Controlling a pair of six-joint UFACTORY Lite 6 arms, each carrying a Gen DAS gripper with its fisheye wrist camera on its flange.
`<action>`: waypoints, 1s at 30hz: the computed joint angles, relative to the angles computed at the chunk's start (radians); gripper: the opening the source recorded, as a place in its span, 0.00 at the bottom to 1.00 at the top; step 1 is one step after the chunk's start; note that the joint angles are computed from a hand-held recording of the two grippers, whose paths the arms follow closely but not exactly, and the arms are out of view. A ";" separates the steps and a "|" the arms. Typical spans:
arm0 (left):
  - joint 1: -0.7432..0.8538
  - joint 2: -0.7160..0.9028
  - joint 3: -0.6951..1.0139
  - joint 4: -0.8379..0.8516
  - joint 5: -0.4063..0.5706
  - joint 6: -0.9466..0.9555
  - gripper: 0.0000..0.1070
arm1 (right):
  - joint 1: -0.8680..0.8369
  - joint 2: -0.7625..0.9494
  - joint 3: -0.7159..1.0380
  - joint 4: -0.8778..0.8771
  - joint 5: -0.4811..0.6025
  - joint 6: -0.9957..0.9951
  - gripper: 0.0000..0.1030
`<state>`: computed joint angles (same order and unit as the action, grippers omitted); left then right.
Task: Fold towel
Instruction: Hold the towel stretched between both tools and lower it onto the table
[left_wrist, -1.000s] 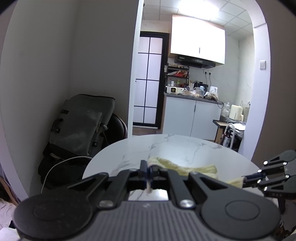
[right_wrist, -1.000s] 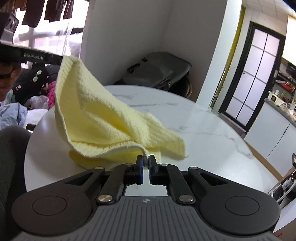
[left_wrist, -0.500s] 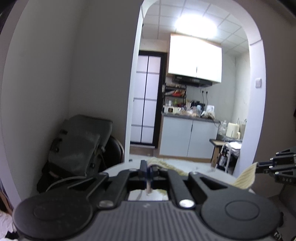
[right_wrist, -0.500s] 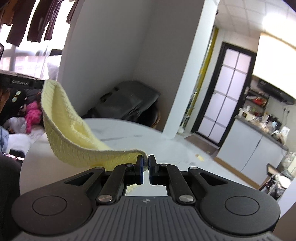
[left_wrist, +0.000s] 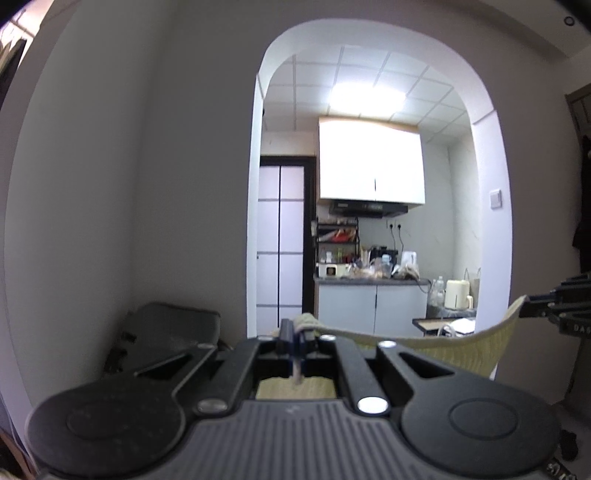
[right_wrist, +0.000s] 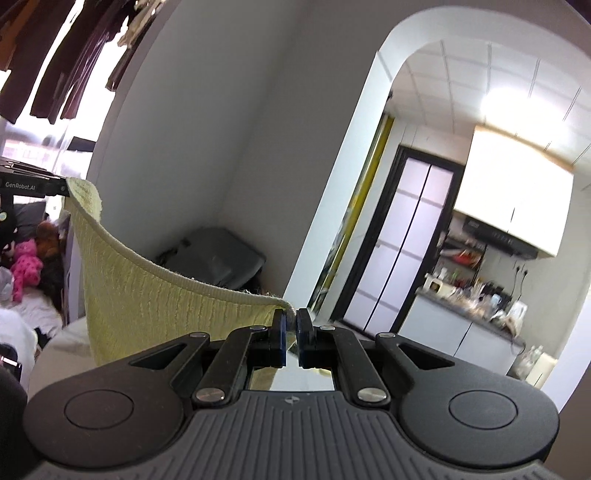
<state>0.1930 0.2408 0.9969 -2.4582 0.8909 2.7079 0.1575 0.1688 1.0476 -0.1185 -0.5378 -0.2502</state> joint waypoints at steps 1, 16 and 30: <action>0.003 -0.023 -0.017 0.002 0.006 0.002 0.03 | 0.005 -0.015 -0.011 0.012 -0.005 -0.011 0.06; 0.081 -0.375 -0.256 0.136 0.023 -0.039 0.03 | 0.099 -0.393 -0.257 0.185 0.002 -0.192 0.06; 0.168 -0.503 -0.374 0.259 0.083 -0.110 0.03 | 0.264 -0.670 -0.460 0.479 0.028 -0.458 0.06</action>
